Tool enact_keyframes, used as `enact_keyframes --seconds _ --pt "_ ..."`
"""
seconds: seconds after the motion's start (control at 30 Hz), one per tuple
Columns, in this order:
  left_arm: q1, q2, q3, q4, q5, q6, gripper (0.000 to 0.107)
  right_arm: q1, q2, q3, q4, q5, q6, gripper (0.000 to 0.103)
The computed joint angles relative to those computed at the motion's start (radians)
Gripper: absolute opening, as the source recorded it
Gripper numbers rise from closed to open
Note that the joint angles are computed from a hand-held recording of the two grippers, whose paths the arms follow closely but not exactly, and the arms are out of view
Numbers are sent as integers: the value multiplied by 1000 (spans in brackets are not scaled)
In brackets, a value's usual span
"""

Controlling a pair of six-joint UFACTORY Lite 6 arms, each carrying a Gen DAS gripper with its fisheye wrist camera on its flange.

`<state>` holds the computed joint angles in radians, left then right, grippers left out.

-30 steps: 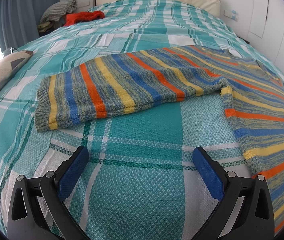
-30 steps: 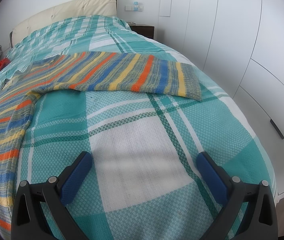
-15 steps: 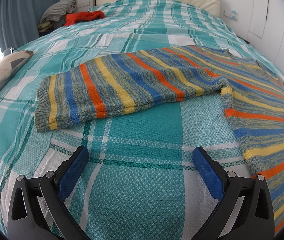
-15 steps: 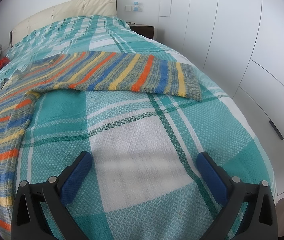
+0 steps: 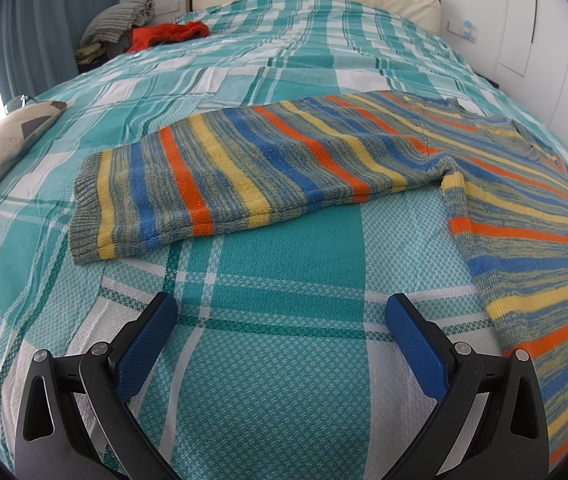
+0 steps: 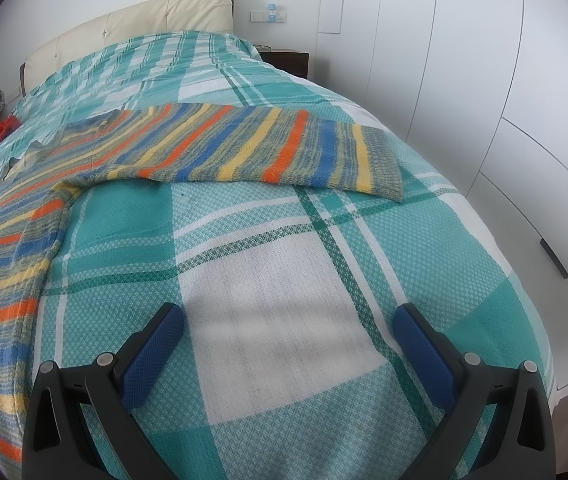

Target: Fold small clothes

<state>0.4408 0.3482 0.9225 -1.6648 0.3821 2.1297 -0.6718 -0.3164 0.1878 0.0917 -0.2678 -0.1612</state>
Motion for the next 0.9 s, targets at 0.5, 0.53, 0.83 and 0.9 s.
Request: enact_keyframes --seconds 0.5,0.53,0.83,0.9 --pt "-1 -1 -1 -3 -1 2 103 4 -2 -3 8 -2 -4 103" --pt "-1 -1 -1 -3 -1 2 103 4 0 -2 8 -2 -5 103" --pt "-1 -1 -1 -3 -1 3 103 4 -4 -3 10 -1 -7 103" --pt "-1 -1 -1 -3 -1 3 103 4 -5 -4 11 0 -7 103"
